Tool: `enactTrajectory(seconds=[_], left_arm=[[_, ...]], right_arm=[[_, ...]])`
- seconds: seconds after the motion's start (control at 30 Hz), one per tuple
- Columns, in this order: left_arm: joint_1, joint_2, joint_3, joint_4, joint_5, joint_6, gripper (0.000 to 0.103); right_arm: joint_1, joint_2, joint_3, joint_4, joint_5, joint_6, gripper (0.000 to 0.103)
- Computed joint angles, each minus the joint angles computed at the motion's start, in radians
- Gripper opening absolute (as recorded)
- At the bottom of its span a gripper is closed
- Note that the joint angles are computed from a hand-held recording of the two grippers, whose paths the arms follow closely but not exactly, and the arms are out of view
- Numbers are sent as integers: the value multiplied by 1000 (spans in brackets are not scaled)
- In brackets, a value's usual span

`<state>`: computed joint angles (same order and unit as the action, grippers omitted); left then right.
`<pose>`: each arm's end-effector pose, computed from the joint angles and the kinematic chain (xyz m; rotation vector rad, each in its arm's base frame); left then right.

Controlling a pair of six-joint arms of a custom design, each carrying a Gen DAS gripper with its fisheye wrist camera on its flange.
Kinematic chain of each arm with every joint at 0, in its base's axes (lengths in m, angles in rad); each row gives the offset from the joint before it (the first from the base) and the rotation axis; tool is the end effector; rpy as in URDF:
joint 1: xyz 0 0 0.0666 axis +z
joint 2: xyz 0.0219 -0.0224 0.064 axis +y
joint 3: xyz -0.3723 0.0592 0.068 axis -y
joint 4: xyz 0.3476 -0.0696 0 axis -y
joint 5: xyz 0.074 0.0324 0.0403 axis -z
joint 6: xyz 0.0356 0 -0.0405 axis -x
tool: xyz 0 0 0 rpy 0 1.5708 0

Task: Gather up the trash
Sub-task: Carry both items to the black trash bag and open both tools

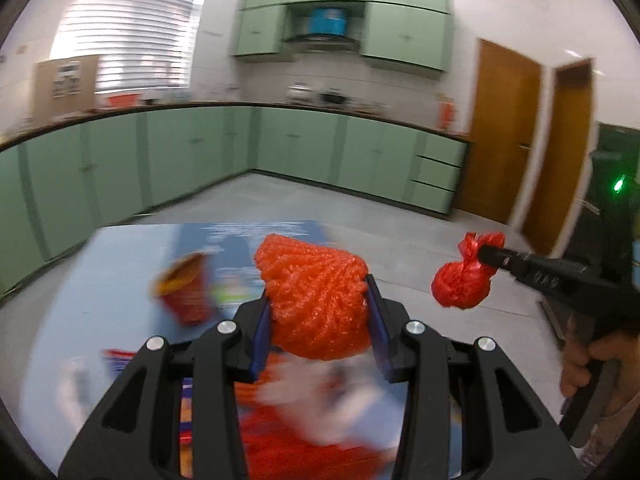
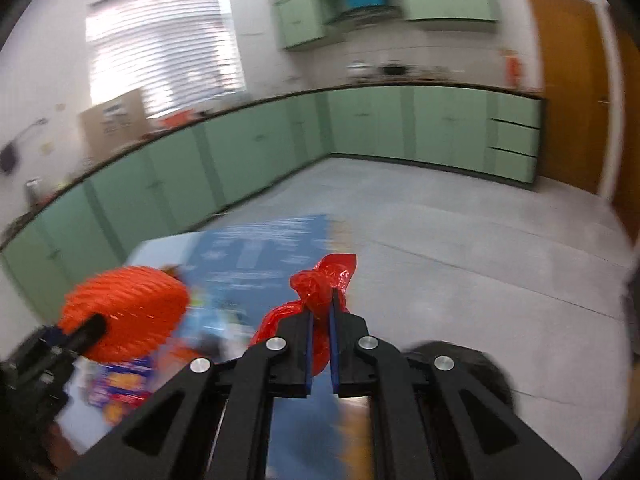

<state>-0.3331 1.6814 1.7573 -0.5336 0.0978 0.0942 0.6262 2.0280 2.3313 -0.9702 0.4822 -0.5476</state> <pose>0.5424 -0.1918 0.4709 0.3055 2.0229 -0.3675 0.5461 0.3742 0.4730 0.1711 2.1472 0.1371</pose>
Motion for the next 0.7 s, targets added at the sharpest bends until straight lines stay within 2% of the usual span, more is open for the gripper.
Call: enactTrajectory(seconds=[0.07,0.17,0.27,0.4,0.53,0.57,0.63,0.7], left_arm=[[-38,36,37,-3,31,-15,40],[-89,103,115,-35,88,-25,40],[-129,175,193,-73,124,-37,40],[-160,292,328,-159,155,-54,49],[-157,424,518,-300,200,-74,60],[-156,449,553,-323,204,-72,61],[-151,489,617,-368,218,-72,66],[-146,499,628,-377,215,-76,67]], right_arm=[[-28,-97,-178,21,37,-61,6],[-58,-171,-331,18,76,-117,6],[-83,-199,-413,19,80,-150,6],[-116,-214,-494,46,44,-188,7],[-147,-208,-527,62,8,-198,17],[-150,-212,-538,67,2,-204,20],[-151,-209,-540,58,5,-231,37],[-150,-224,-566,65,11,-242,40]])
